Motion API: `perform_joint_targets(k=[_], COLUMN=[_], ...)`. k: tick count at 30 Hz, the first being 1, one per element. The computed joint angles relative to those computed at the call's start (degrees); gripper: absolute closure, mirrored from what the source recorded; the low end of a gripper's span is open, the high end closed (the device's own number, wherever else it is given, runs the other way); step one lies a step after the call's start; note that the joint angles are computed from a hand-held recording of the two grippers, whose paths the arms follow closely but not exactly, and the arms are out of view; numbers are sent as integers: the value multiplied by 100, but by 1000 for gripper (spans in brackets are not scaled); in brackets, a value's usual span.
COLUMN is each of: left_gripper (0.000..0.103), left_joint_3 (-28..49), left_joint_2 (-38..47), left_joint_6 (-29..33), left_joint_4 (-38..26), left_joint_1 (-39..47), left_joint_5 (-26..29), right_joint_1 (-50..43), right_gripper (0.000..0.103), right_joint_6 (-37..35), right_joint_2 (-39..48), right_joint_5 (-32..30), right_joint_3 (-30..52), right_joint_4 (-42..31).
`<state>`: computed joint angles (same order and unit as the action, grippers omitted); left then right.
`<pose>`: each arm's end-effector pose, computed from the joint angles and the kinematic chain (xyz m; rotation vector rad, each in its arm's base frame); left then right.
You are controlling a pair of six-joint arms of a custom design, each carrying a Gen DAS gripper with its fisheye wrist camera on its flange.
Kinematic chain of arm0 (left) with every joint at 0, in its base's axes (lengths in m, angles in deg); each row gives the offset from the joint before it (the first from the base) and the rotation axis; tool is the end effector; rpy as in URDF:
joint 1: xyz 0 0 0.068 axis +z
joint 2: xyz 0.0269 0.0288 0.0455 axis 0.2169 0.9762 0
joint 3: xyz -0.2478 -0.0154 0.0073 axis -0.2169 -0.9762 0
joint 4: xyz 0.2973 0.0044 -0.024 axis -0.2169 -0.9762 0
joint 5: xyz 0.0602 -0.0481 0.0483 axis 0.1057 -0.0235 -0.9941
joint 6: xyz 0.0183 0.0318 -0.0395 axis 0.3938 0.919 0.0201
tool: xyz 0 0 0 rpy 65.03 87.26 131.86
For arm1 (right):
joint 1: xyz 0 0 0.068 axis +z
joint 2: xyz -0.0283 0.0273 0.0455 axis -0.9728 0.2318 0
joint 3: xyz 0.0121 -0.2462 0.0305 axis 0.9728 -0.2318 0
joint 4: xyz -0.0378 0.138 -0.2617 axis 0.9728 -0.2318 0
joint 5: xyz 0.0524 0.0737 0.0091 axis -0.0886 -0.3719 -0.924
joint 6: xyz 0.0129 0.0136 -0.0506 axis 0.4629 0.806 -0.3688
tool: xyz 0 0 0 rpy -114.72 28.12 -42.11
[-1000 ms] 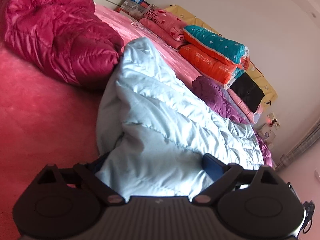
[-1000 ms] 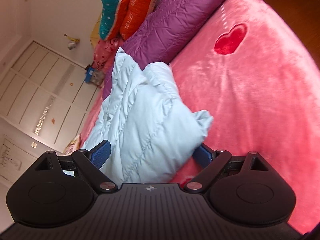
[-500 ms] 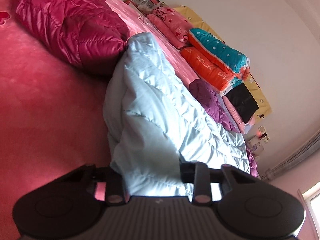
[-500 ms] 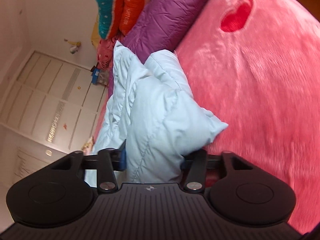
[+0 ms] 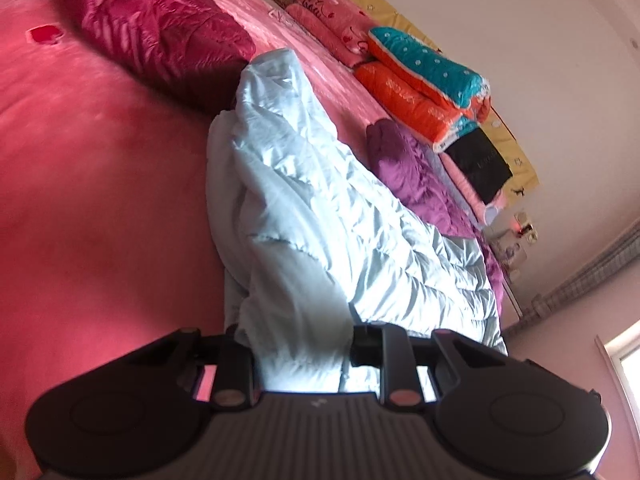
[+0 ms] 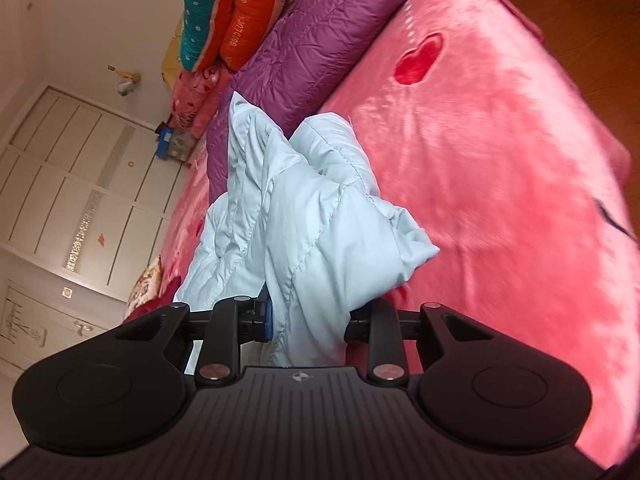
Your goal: Fold large clothes
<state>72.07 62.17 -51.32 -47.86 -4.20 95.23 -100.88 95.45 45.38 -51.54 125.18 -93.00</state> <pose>0.2810 -0.0946 0.2971 -0.3322 2.2137 -0.8883 0.2261 -0.0790 0.3206 0.8768 1.9999 0.8681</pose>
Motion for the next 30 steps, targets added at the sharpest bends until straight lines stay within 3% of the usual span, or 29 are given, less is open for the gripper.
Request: perform_joint_targets(k=[5,14,17,19,21,23,27,30], left_gripper=[79,73,67,64,58,50,36,31], left_joint_3=[-411,-553,-506,-396,-292,-134,109,176], left_joint_2=[-815,-1419,-1467,-1457,-1484,-1470,-1692,-1853], left_joint_6=[-211,157,162,120,74,25,193,328], left_joint_4=[-633,-1273,-1414,-1547,-1710,-1953,-2398,-2469], left_joint_1=[-89,-625,-787,-927,-1023,-1090,-1553,-1817], left_joint_5=[41,-756,-1094,-1331,-1502,-1668,-2560,-3057], right_joint_1=[-493,-1275,-1317,-1353,-1735,-2123,-2480,-2617], right_gripper=[69,68,58,41,13,1,1,1], right_joint_6=[-452,-1230,-1483,-1617,-1760,-1920,-2447,-2672], right_joint_2=[-685,-1292,-1389,-1386,-1462,-1482,-1514,-1658], right_joint_5=[-346,-857,-752,-610,-806,-1059,-893,-768], right_joint_3=[-187,-187,-162,-125,-122,-92,186,343], right_joint_4=[-964,-2351,-2596,-2737,-3041,-3329,-3631,-3468])
